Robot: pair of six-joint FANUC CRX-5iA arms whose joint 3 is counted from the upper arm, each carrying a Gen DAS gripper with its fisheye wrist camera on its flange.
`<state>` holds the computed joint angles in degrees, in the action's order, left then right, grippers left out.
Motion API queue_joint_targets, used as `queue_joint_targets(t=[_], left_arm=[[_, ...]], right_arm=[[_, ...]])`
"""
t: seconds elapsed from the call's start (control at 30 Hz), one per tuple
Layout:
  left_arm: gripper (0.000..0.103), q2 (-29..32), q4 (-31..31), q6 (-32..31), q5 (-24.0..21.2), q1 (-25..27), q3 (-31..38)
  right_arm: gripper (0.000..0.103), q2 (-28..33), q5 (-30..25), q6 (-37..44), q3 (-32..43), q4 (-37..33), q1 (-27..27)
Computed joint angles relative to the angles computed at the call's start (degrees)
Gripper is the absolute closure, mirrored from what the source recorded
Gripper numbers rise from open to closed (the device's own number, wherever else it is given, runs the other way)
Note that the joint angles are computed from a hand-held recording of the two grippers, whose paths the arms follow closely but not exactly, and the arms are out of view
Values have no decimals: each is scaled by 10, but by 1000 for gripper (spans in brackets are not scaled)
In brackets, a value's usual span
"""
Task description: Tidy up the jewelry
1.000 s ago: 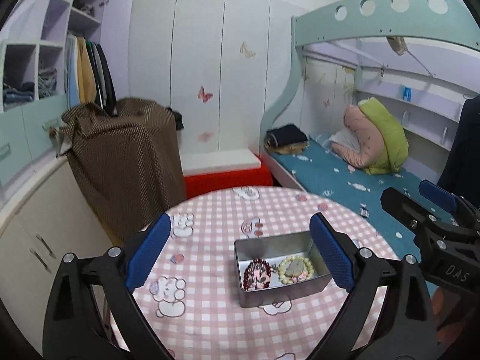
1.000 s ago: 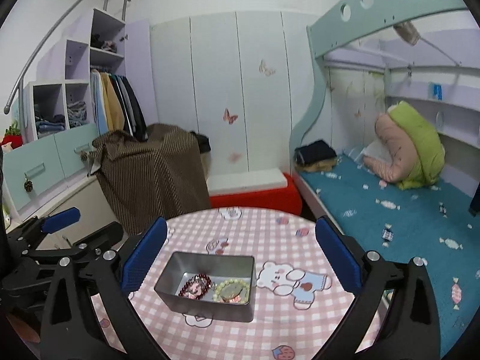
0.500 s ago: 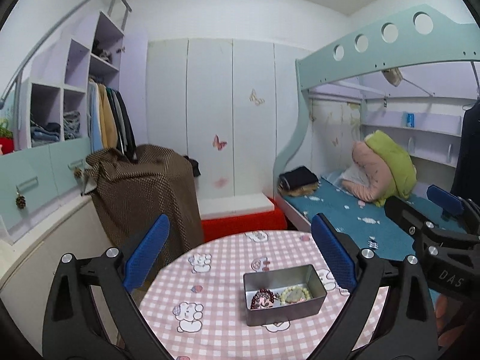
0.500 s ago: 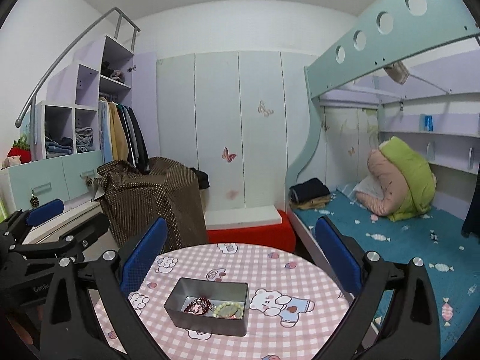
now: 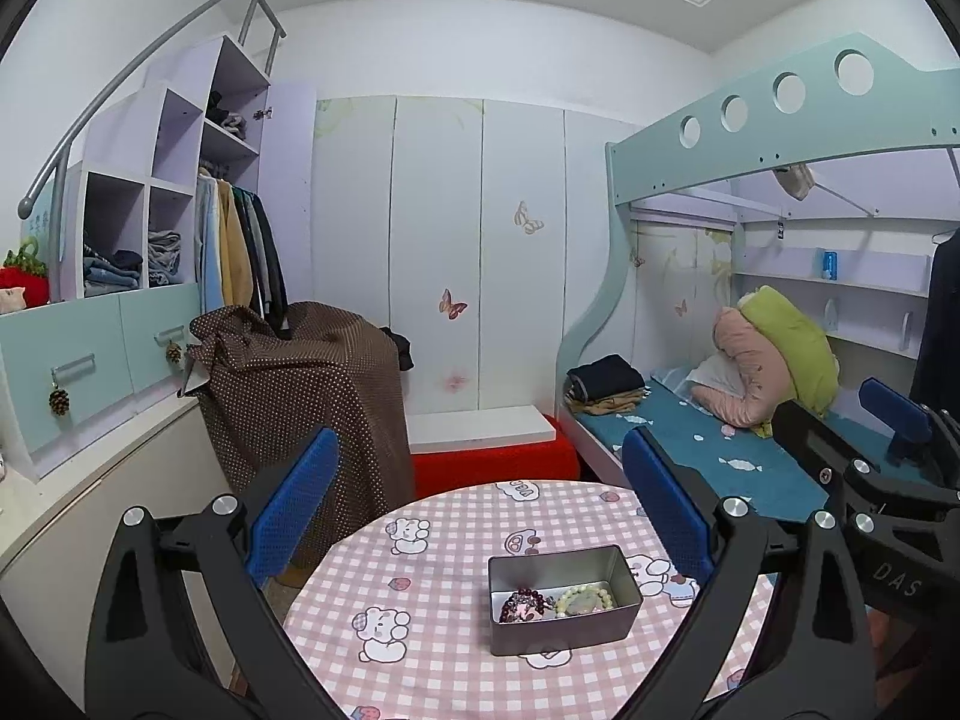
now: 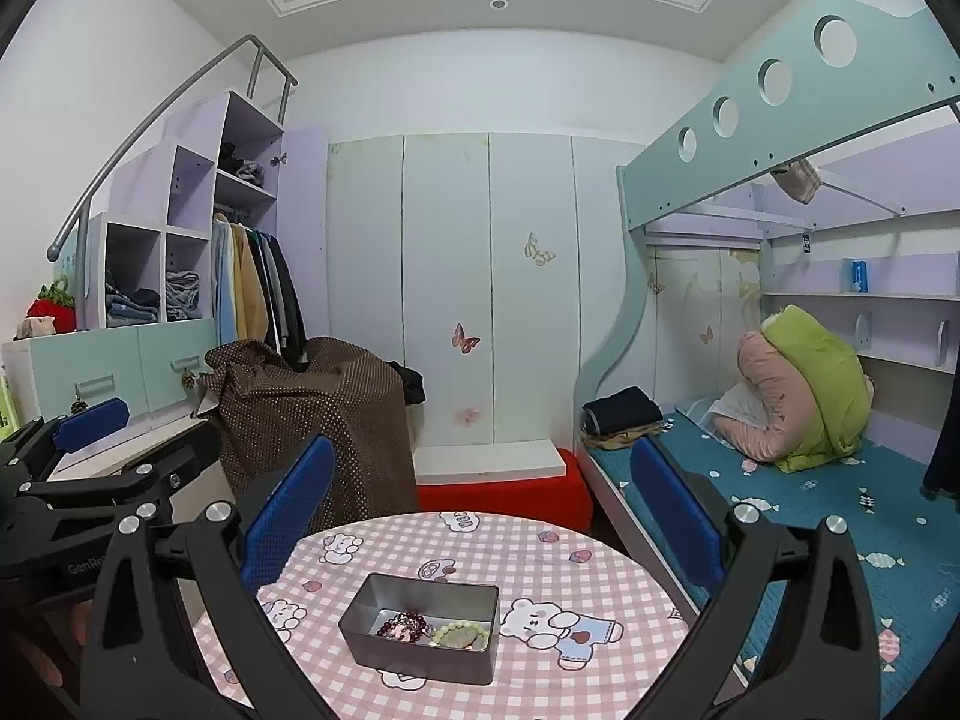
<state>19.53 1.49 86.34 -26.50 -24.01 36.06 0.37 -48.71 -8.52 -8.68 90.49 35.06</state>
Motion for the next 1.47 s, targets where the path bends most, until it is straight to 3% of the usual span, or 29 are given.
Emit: queue_joint_targets(t=[1.07, 1.3, 1.47], left_arm=[[7, -4, -6, 2, 2, 1, -3], [7, -2, -14, 7, -13, 1, 4], [7, 11, 14, -7, -38, 7, 23]], right_arm=[[7, -1, -7, 7, 4, -5, 8], [7, 1, -5, 13, 9, -11, 8], [7, 0, -1, 15, 9, -13, 7]])
